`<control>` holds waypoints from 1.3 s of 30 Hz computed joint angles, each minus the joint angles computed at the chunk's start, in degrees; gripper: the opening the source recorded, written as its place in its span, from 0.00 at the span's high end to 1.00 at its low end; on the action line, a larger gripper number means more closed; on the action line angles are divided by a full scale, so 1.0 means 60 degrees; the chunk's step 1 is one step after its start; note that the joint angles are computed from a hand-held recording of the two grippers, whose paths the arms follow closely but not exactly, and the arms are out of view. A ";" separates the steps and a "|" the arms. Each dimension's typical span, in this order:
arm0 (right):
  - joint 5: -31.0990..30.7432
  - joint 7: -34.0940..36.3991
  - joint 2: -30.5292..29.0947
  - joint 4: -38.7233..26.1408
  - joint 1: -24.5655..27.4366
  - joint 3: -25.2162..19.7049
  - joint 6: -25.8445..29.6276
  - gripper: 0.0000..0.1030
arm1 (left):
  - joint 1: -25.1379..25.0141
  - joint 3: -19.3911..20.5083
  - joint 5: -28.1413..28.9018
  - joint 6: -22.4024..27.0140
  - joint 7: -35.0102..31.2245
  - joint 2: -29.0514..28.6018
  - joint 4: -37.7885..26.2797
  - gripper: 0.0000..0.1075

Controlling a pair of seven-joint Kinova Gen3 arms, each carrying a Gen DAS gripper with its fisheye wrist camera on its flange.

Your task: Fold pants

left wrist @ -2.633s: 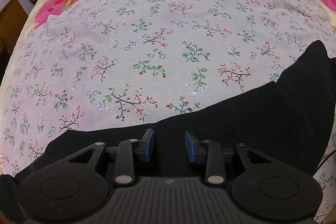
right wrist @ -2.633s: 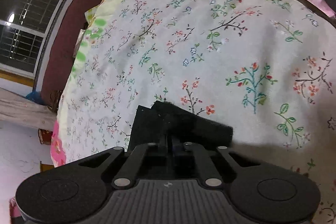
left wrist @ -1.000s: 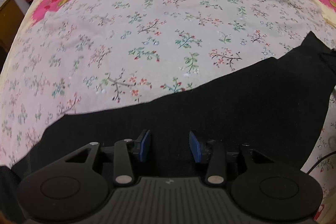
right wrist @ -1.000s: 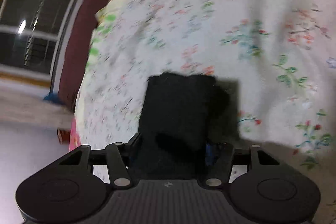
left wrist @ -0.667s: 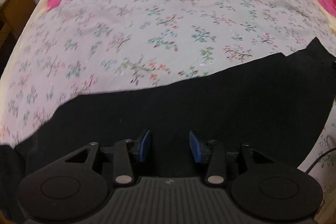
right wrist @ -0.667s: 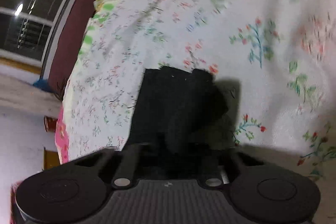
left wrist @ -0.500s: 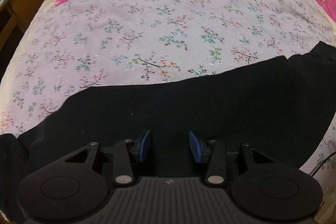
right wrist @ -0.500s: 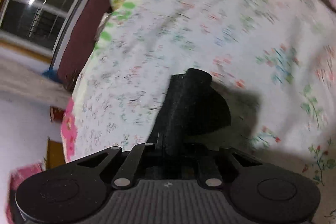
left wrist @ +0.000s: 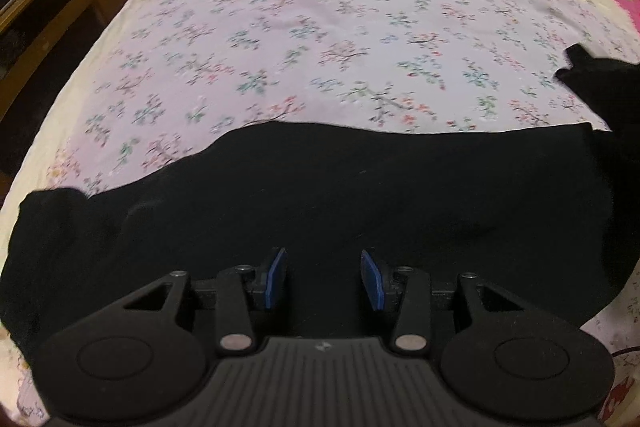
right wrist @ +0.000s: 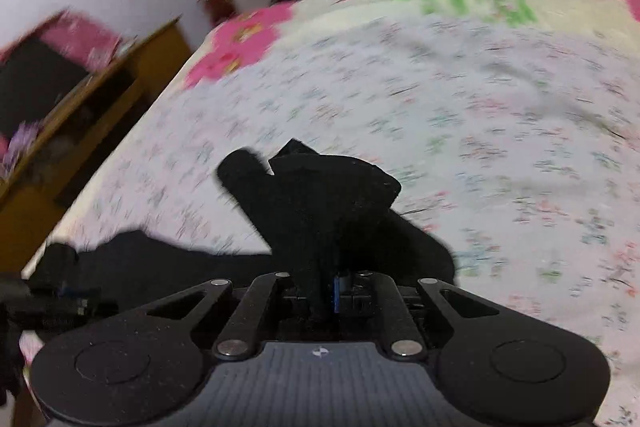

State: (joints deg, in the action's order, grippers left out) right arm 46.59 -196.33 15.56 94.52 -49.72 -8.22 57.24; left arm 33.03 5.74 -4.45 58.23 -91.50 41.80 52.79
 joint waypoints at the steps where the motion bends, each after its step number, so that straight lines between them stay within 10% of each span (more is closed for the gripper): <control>1: -0.0047 0.0388 0.0160 -0.0196 0.0239 -0.0218 -0.0147 0.97 | -0.0069 -0.0013 0.0027 -0.0069 0.0011 -0.0042 0.0112 0.53; 15: 0.2010 0.5825 0.4316 -0.4622 0.2686 -0.5691 0.2052 0.93 | -0.1170 -0.0255 0.0061 -0.1057 0.0735 -0.0601 0.1714 0.53; 22: 0.0089 0.7935 0.4646 -0.6203 0.1075 -0.3029 0.2327 0.92 | -0.1458 -0.0205 0.0085 -0.1244 0.0879 -0.0655 0.1942 0.53; 26: -0.1376 0.9203 0.4643 -0.6421 0.0231 -0.1546 0.1540 0.63 | -0.1506 -0.0189 0.0048 -0.1223 0.0803 -0.0657 0.1959 0.53; 30: -0.2698 1.0082 0.4322 -0.6052 -0.0073 -0.0681 0.0290 0.63 | -0.1515 -0.0251 0.0010 -0.1244 0.0895 -0.0662 0.1952 0.53; 39: -0.3614 0.7414 0.2734 -0.4198 -0.1777 0.2823 0.0178 0.66 | -0.1547 -0.0213 -0.0002 -0.1387 0.0887 -0.0684 0.1995 0.53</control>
State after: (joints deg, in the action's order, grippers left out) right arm 24.90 -151.84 31.97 69.33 -60.39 8.72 58.31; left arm 23.75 4.46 -4.46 49.91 -86.18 37.70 64.76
